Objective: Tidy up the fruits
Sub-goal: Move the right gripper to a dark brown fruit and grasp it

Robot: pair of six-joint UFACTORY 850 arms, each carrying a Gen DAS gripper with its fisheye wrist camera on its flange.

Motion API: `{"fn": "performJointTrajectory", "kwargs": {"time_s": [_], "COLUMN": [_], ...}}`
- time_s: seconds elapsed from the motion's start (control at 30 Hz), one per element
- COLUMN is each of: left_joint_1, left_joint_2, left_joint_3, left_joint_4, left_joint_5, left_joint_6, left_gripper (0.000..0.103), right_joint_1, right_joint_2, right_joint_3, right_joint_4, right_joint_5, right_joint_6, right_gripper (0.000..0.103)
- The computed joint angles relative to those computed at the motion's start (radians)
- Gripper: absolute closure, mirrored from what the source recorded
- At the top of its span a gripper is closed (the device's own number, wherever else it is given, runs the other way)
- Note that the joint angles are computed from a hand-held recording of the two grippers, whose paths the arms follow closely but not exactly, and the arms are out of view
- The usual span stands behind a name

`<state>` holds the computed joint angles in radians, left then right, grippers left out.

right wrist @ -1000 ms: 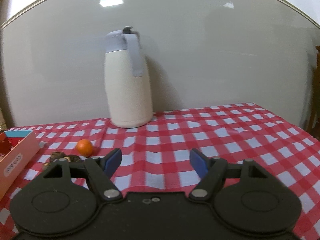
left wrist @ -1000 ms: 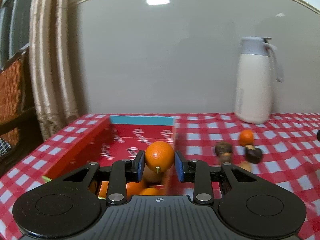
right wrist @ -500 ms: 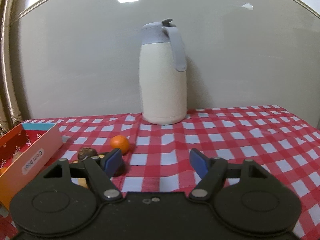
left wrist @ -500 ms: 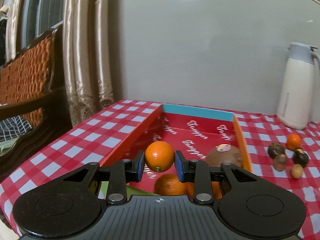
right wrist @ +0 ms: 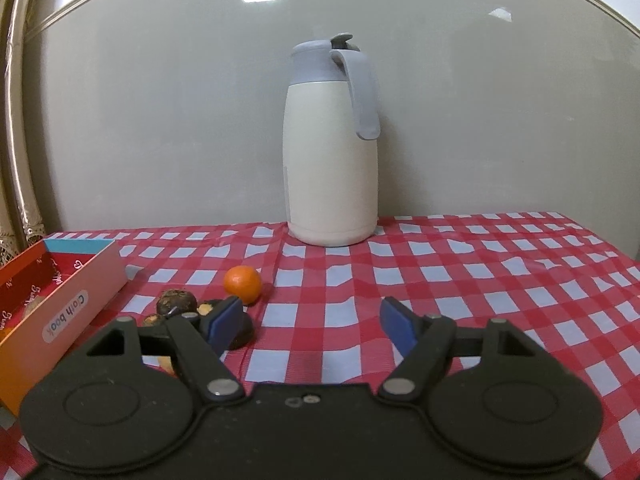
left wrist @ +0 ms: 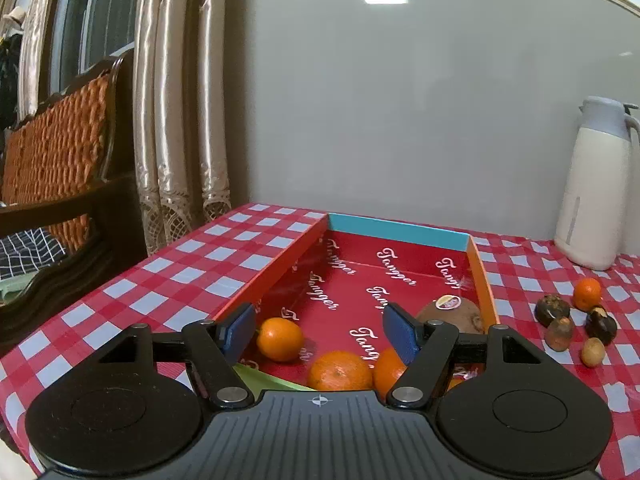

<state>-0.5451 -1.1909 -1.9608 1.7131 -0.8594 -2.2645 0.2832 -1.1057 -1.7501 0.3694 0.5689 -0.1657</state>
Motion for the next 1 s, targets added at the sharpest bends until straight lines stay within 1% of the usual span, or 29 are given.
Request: {"fn": "performJointTrajectory", "kwargs": {"time_s": [0.23,0.47,0.57,0.8,0.93,1.0], "left_joint_1": [-0.004,-0.004,-0.004,0.015,0.026,0.030], "left_joint_2": [0.017,0.054,0.071,0.112,0.127,0.132], "left_joint_3": [0.028,0.086,0.116,0.195,0.227,0.237], "left_joint_4": [0.008,0.037,0.043,0.034,0.030,0.031], "left_joint_5": [-0.018,-0.041,-0.057,-0.093,-0.102,-0.107], "left_joint_6": [-0.010,-0.055,-0.069,-0.111,-0.135,-0.142], "left_gripper": [0.033,0.033,0.033,0.033,0.033,0.033], "right_joint_1": [-0.002,0.013,0.017,0.030,0.035,0.036], "right_joint_2": [-0.001,-0.034,-0.059,-0.130,-0.170,-0.190], "right_joint_3": [-0.003,-0.064,-0.110,-0.242,-0.316,-0.355], "right_joint_4": [0.007,-0.007,-0.010,-0.024,0.025,0.068], "right_joint_5": [-0.001,-0.041,-0.070,-0.169,-0.222,-0.255], "right_joint_6": [0.002,-0.014,-0.017,-0.013,-0.070,-0.111], "right_gripper": [0.027,0.028,0.027,0.028,0.029,0.031]}}
